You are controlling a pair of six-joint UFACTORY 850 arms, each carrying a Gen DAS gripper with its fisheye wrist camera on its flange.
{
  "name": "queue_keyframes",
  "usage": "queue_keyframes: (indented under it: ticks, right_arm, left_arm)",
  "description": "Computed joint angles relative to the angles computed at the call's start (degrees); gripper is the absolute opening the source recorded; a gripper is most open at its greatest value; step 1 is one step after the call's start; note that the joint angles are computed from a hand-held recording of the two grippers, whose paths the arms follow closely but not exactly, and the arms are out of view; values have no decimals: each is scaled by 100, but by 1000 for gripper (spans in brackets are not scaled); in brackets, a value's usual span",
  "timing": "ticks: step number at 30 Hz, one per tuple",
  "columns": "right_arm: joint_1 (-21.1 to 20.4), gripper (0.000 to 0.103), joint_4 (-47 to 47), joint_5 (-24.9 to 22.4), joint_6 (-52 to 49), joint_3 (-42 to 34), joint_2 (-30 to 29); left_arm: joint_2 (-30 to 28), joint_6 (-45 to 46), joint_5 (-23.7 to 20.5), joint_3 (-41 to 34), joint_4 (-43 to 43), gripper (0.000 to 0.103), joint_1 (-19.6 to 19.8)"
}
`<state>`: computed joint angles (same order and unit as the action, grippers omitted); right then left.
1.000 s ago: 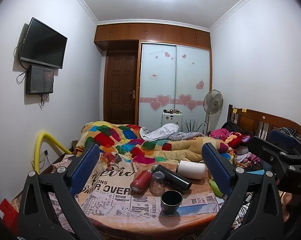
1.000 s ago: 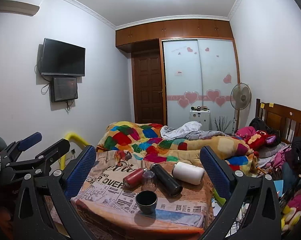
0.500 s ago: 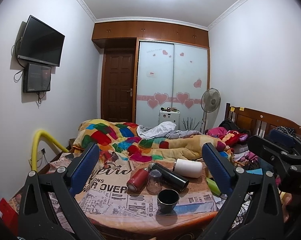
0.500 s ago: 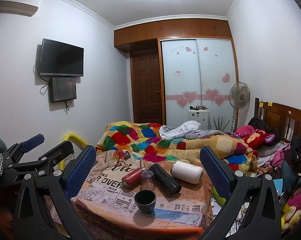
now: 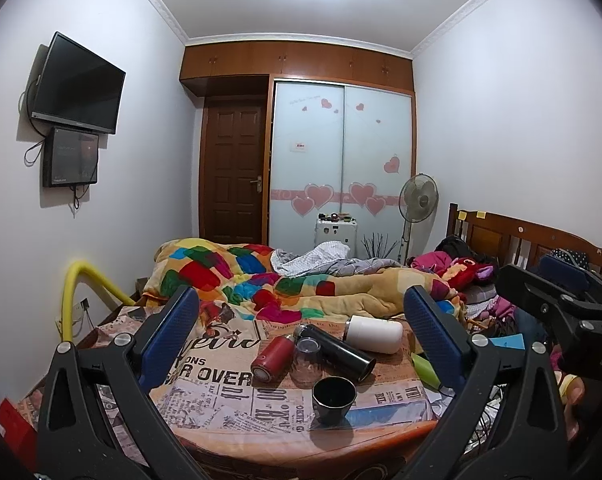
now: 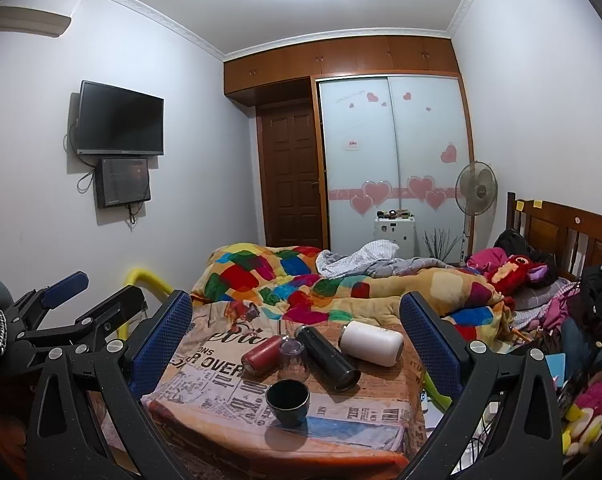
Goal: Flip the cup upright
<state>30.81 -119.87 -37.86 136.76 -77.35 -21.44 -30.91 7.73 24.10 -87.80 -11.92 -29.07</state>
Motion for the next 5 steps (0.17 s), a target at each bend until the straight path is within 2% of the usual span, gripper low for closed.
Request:
queue_keyframes:
  ticks: [5]
  right_arm:
    - [-1, 103, 34, 28, -57, -31, -20]
  left_arm:
    - [-5, 38, 1, 13, -47, 103, 24]
